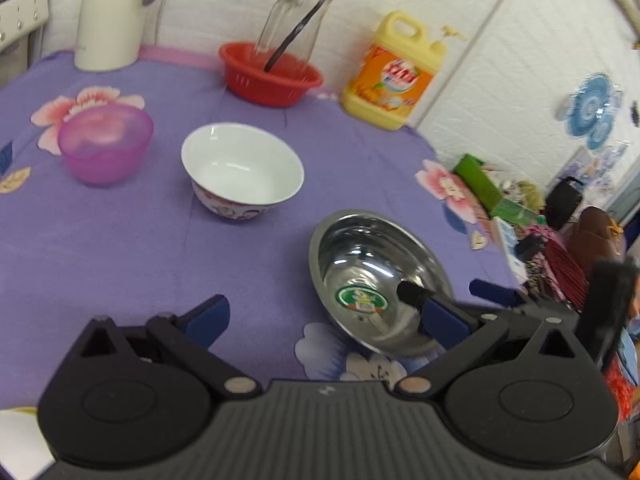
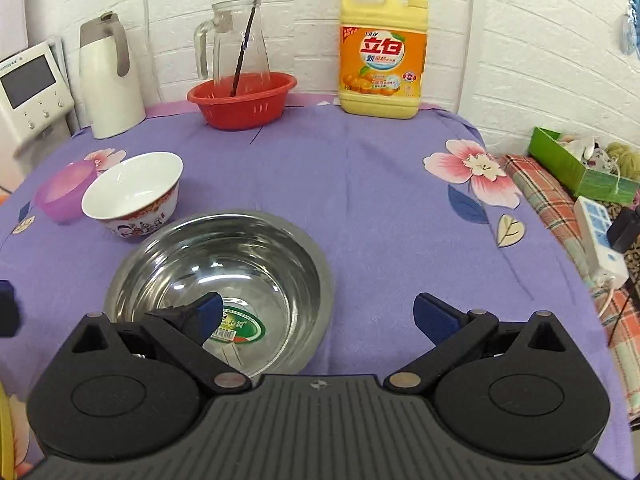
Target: Organize plates and bowls
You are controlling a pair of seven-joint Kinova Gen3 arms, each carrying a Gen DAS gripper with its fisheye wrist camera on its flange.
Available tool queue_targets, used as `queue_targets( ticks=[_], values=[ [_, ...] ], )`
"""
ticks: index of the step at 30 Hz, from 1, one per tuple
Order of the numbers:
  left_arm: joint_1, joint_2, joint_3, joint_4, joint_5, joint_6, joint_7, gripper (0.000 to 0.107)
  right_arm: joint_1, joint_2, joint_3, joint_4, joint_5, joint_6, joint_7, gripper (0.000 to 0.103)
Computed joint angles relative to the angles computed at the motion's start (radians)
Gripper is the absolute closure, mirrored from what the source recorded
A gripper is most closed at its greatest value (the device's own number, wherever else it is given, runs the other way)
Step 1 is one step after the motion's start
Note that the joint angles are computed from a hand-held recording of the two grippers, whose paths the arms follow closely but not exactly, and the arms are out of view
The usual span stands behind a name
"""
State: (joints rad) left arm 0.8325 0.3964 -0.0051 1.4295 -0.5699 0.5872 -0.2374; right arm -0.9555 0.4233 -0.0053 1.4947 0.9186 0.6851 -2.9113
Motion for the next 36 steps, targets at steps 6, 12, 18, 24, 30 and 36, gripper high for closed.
queue_targets(
  ticks=[6,12,18,24,30,36],
  values=[
    [-0.002,0.15,-0.018,-0.193,0.055,0.147,-0.017,0.005,0.012,0.052,0.011,-0.024,-0.037,-0.028,0.041,0.0],
    [0.019,0.217,-0.049,-0.271,0.048,0.203,-0.043,0.005,-0.006,0.049,0.055,0.017,-0.027,-0.101,0.015,0.0],
    [0.02,0.228,-0.048,-0.294,0.057,0.225,-0.06,0.005,-0.026,0.038,0.084,0.072,0.083,-0.156,-0.086,0.0],
    [0.008,0.226,-0.037,-0.293,0.082,0.184,-0.08,0.007,0.01,0.007,0.064,0.096,0.031,-0.21,-0.089,0.0],
    [0.04,0.245,-0.06,-0.309,0.05,0.181,-0.117,0.051,-0.025,0.019,0.08,0.098,0.094,-0.197,-0.081,0.0],
    [0.008,0.177,-0.013,-0.223,0.123,0.109,-0.177,0.063,0.006,-0.002,0.02,0.1,0.044,-0.255,0.035,0.0]
  ],
)
